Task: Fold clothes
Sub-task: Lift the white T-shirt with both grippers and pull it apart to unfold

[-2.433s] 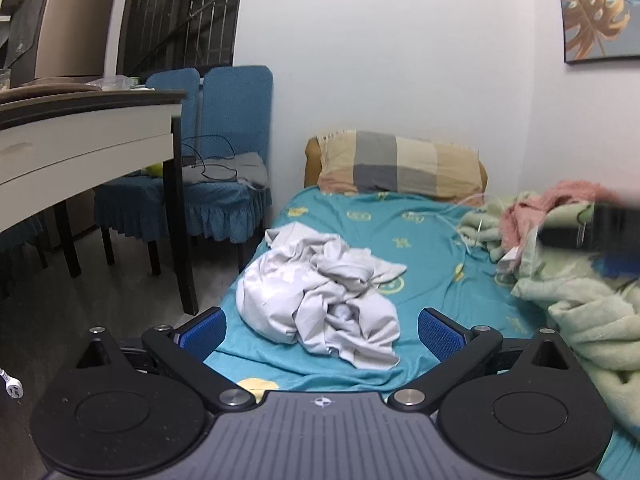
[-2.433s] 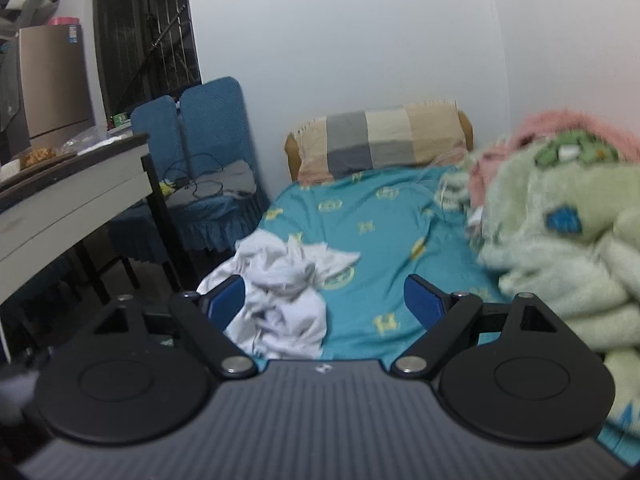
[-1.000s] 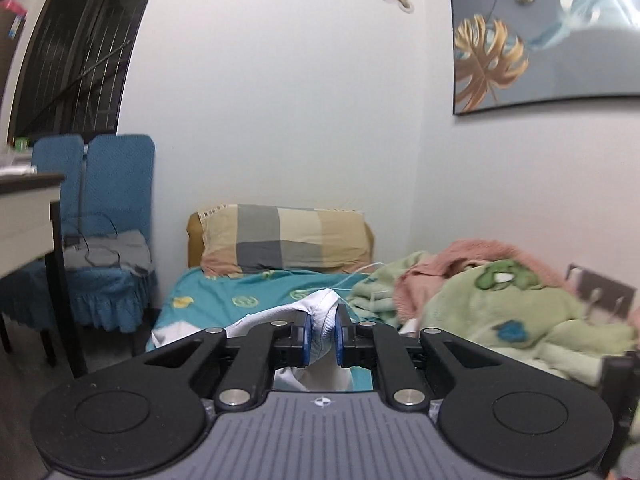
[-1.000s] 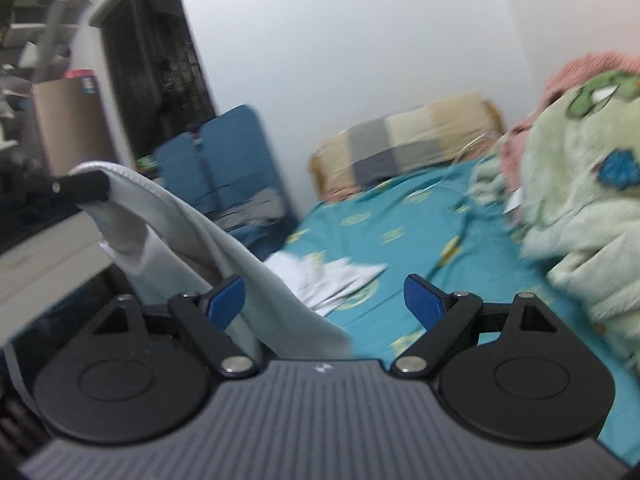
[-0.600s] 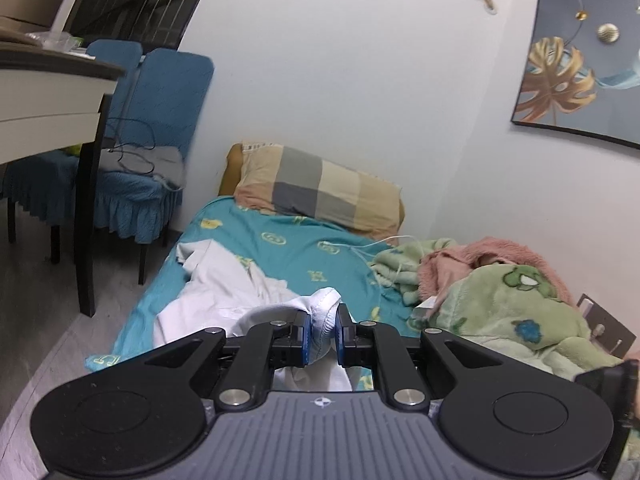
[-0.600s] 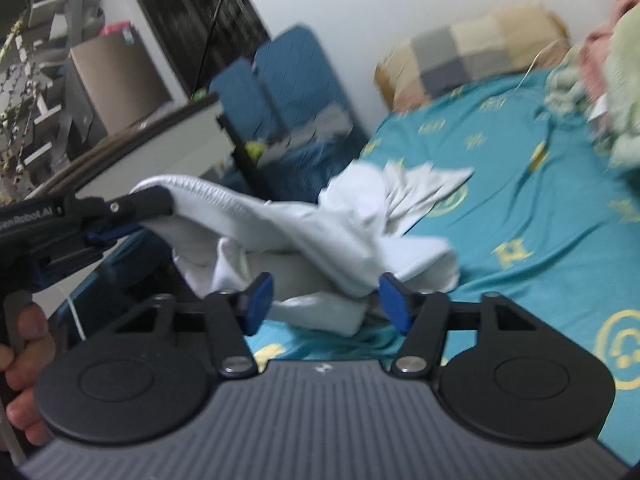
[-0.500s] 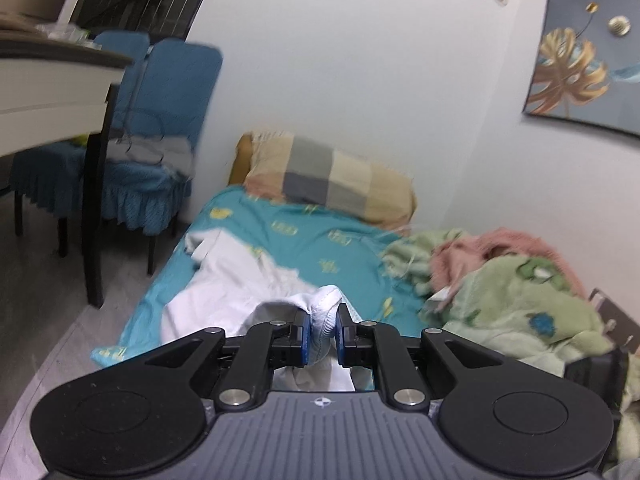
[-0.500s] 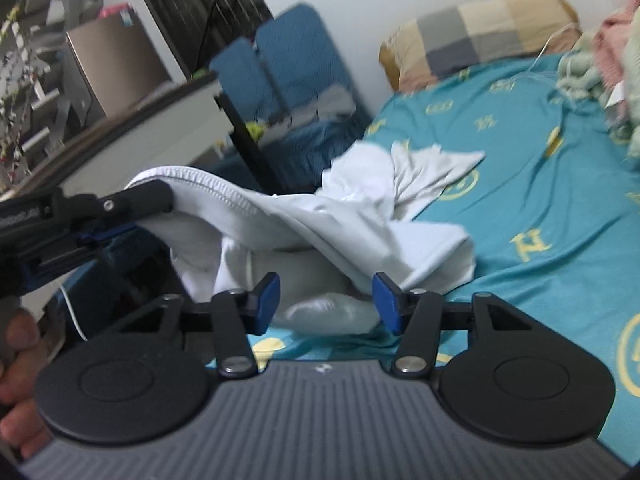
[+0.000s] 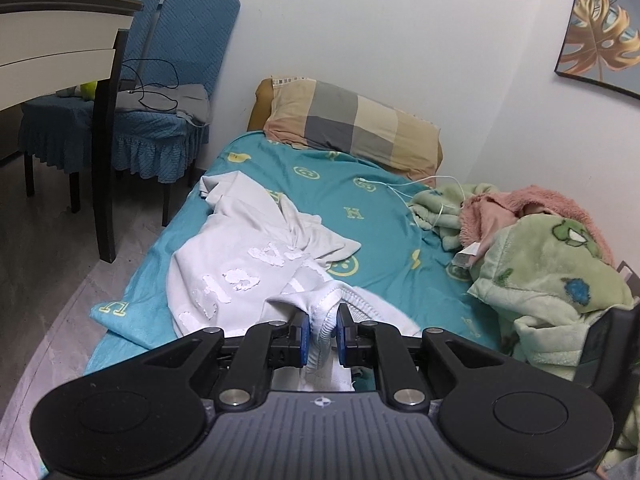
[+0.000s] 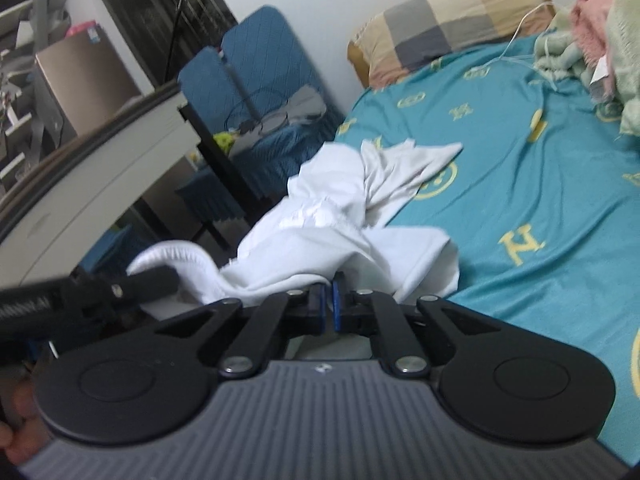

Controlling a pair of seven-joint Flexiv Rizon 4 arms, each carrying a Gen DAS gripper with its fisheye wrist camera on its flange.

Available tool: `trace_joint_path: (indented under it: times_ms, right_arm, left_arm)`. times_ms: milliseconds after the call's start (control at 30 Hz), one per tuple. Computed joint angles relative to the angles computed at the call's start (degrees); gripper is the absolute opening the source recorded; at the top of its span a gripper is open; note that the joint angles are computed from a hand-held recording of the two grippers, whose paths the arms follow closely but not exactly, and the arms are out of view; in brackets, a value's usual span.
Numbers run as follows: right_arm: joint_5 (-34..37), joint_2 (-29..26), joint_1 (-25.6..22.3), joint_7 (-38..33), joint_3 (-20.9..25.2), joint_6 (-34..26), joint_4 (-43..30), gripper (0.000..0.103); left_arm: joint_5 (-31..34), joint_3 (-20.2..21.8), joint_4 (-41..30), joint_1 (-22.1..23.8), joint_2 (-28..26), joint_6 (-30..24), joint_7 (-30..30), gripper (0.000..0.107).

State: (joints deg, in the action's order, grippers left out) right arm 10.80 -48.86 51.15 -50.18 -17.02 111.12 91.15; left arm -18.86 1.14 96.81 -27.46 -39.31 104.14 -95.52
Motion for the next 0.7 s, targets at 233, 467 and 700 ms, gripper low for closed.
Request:
trace_joint_path:
  times_ms: [233, 467, 700]
  right_arm:
    - [6.4, 0.4, 2.9, -0.8, -3.5, 4.7, 1.4, 0.005]
    - [11.4, 2.4, 1.8, -5.7, -1.0, 9.7, 2.0, 0.005]
    - [12.7, 3.7, -2.5, -8.1, 4.9, 9.4, 1.4, 0.005]
  left_arm:
    - [1.6, -3.9, 1.3, 2.8, 0.9, 0.5, -0.4, 0.019]
    - [2.8, 2.5, 0.0, -3.5, 0.4, -3.3, 2.5, 0.034]
    - [3.6, 11.0, -2.8, -11.0, -1.7, -7.3, 1.0, 0.037]
